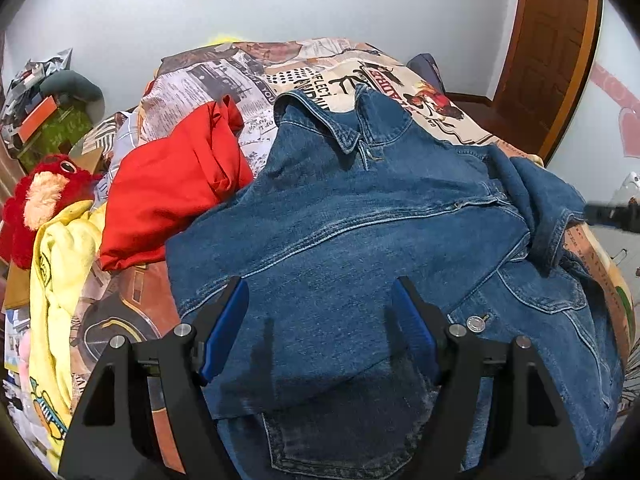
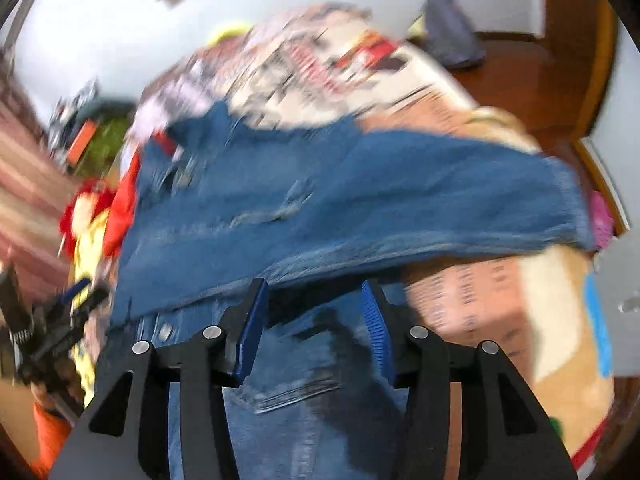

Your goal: Fold large clothes

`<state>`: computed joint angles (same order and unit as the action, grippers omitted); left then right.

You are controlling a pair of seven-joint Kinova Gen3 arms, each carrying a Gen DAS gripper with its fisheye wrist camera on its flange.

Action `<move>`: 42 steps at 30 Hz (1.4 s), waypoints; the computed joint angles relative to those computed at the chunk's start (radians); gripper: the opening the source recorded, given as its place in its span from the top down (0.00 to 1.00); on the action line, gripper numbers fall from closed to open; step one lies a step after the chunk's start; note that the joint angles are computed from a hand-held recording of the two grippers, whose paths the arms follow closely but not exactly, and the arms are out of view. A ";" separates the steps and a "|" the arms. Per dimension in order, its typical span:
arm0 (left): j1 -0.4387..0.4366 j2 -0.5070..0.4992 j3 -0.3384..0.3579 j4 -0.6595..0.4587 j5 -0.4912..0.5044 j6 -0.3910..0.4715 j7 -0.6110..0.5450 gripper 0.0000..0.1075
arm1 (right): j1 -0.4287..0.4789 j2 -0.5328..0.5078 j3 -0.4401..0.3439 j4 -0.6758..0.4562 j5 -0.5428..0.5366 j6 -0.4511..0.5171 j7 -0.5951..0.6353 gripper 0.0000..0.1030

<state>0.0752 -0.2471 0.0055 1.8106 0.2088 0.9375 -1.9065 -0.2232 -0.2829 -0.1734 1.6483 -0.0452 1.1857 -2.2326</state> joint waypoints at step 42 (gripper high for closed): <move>-0.027 -0.049 -0.064 -0.020 0.038 0.033 -0.036 0.32 | 0.011 0.115 -0.078 -0.287 0.218 -0.162 -0.178 0.93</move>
